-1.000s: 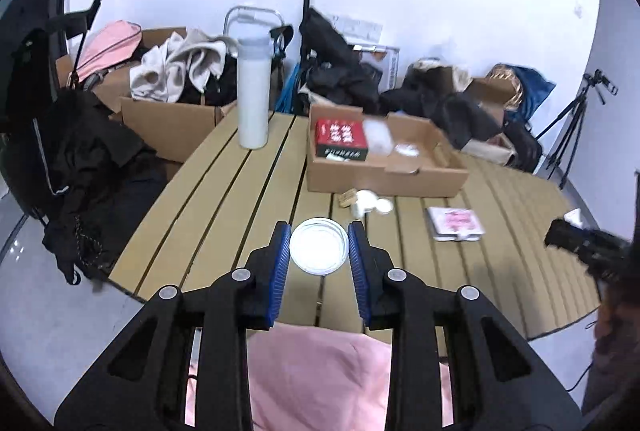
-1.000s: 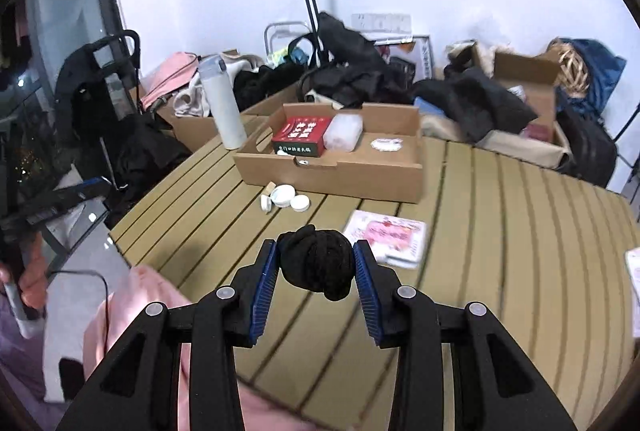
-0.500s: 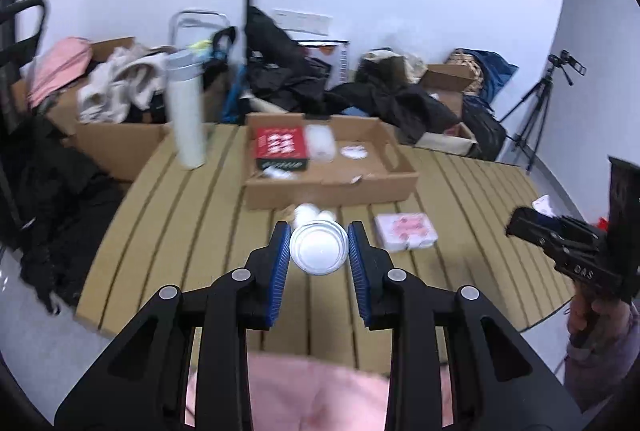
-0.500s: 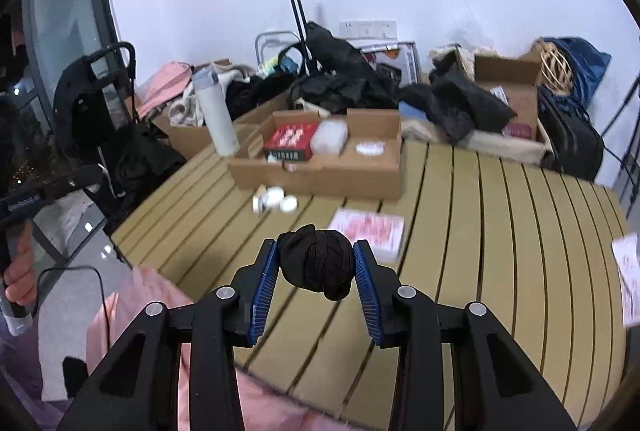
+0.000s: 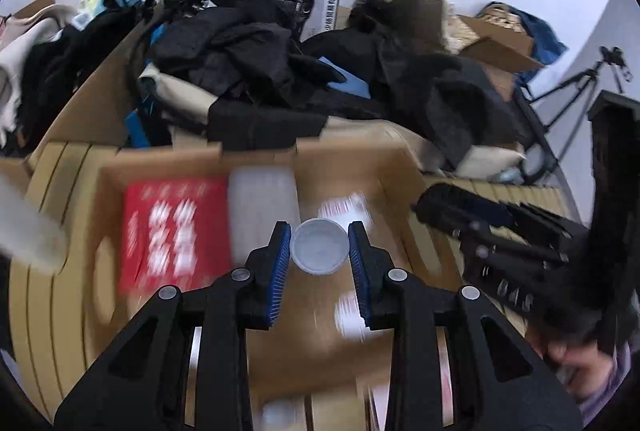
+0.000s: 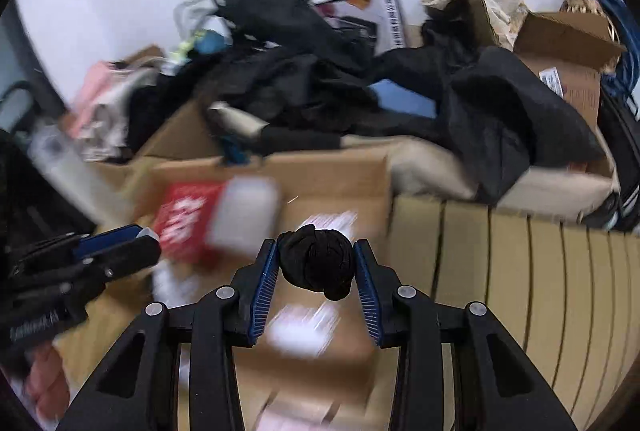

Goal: Organize objects
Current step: 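Drop the white cap and black cloth into the cardboard tray, then withdraw both tools from the tray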

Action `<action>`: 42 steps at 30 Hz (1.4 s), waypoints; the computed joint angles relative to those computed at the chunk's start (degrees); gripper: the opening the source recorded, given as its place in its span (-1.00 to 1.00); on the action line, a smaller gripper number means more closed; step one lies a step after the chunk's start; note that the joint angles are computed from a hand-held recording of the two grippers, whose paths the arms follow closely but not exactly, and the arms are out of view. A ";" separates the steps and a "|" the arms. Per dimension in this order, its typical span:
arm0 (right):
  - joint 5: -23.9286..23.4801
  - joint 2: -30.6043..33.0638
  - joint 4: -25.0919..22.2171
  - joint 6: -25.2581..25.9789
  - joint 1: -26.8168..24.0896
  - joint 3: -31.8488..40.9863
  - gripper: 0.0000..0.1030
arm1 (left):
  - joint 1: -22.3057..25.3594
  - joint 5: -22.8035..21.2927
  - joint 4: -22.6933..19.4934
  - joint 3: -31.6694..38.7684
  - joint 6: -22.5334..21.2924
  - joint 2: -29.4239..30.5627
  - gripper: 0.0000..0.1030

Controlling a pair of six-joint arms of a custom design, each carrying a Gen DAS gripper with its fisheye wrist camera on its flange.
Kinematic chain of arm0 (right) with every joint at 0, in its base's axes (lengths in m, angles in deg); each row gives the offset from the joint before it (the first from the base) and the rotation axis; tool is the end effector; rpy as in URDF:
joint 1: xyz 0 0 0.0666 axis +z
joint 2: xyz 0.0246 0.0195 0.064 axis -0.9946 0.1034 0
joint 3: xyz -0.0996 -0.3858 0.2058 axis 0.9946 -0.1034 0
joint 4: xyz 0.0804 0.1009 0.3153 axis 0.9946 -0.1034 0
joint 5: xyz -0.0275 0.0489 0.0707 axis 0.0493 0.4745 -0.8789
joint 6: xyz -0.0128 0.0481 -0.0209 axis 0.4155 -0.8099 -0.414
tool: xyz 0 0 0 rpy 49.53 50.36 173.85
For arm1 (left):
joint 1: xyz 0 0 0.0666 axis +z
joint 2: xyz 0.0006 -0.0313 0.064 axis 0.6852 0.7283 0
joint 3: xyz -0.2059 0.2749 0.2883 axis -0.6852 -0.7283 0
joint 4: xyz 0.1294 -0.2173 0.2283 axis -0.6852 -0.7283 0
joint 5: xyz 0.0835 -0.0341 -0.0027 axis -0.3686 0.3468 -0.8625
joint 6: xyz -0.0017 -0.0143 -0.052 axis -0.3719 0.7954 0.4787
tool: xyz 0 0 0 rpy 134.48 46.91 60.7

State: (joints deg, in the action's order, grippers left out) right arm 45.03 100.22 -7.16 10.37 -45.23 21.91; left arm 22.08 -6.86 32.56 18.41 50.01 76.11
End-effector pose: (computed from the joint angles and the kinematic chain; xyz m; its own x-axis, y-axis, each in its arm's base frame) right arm 0.5389 0.4213 0.3483 -0.8186 0.0856 -0.5680 -0.0019 0.9884 0.1516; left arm 0.5611 -0.2259 0.3549 -0.8098 0.2130 -0.5467 0.3876 0.8937 -0.2260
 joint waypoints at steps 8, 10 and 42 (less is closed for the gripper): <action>3.16 2.31 6.01 5.08 -2.13 0.19 0.56 | 2.27 -0.19 2.59 1.88 -1.13 2.57 0.34; 2.46 1.37 7.60 4.26 -2.21 -1.33 0.56 | 3.50 -0.76 3.80 0.11 -0.92 0.21 0.40; 20.24 -24.57 -3.57 -20.87 39.17 -25.14 0.62 | 7.66 -13.78 -8.98 -43.12 -7.05 -65.42 1.00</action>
State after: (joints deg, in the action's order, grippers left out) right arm 65.27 75.65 -10.73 -10.50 -6.06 -3.23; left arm 29.74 -20.64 23.58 -24.70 42.96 10.69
